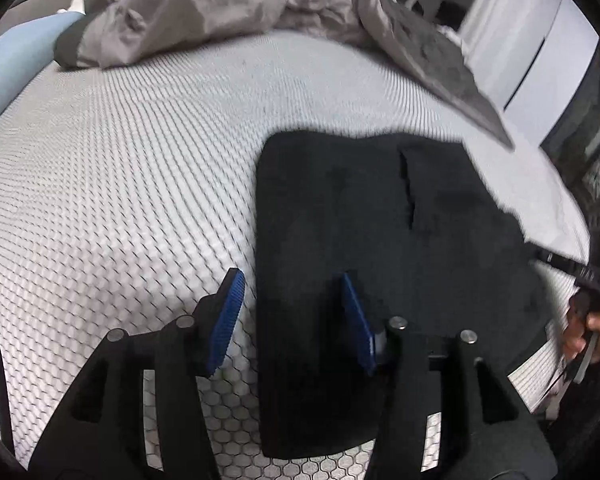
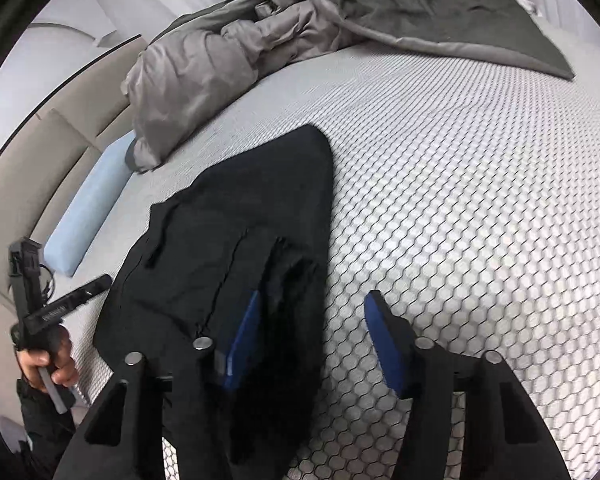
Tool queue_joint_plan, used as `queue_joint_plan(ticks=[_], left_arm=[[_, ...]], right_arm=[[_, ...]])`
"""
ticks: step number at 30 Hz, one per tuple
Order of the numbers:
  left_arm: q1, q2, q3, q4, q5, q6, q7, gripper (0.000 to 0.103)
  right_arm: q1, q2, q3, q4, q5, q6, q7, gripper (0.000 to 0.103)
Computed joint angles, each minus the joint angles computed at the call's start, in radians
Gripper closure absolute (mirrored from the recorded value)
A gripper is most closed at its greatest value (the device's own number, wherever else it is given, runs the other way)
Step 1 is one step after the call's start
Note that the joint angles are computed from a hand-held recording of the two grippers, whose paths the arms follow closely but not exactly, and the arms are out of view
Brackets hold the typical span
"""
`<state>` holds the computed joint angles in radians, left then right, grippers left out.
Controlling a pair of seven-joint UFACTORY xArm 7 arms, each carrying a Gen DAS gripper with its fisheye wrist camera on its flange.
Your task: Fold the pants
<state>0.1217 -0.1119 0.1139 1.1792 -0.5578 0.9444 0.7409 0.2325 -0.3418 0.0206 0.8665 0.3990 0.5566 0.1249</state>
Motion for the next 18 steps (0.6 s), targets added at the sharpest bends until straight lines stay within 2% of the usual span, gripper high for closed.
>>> queue_joint_plan(ticks=[1, 3, 7, 10, 12, 14, 15, 18], left_arm=[[-0.005, -0.004, -0.009, -0.021, 0.012, -0.022, 0.005, 0.055], [-0.009, -0.005, -0.007, -0.037, 0.004, -0.047, 0.027, 0.046], [0.002, -0.01, 0.004, -0.028, -0.011, -0.03, 0.011, 0.044], [0.002, -0.037, 0.018, -0.039, -0.038, -0.006, 0.044, 0.044], [0.001, -0.035, 0.026, -0.027, -0.057, 0.033, 0.072, 0.044], [-0.003, -0.056, 0.02, -0.047, -0.04, 0.045, 0.094, 0.044], [-0.006, -0.068, 0.014, -0.063, -0.022, 0.035, 0.101, 0.044], [-0.022, -0.108, 0.001, -0.118, 0.032, -0.023, 0.108, 0.043]], right_arm=[[-0.006, 0.007, 0.007, 0.004, -0.019, 0.013, 0.006, 0.056], [-0.03, 0.019, 0.027, 0.012, -0.086, 0.048, 0.038, 0.057], [-0.036, -0.008, 0.044, 0.005, -0.132, 0.029, 0.076, 0.057], [0.013, -0.061, 0.009, -0.019, -0.053, -0.012, 0.037, 0.056], [0.057, -0.087, -0.023, -0.035, 0.017, -0.031, -0.017, 0.052], [0.099, -0.07, -0.057, -0.021, 0.086, 0.0, -0.073, 0.052], [0.099, -0.05, -0.052, -0.007, 0.09, 0.025, -0.079, 0.052], [0.029, -0.004, 0.038, 0.029, -0.071, 0.067, -0.016, 0.053]])
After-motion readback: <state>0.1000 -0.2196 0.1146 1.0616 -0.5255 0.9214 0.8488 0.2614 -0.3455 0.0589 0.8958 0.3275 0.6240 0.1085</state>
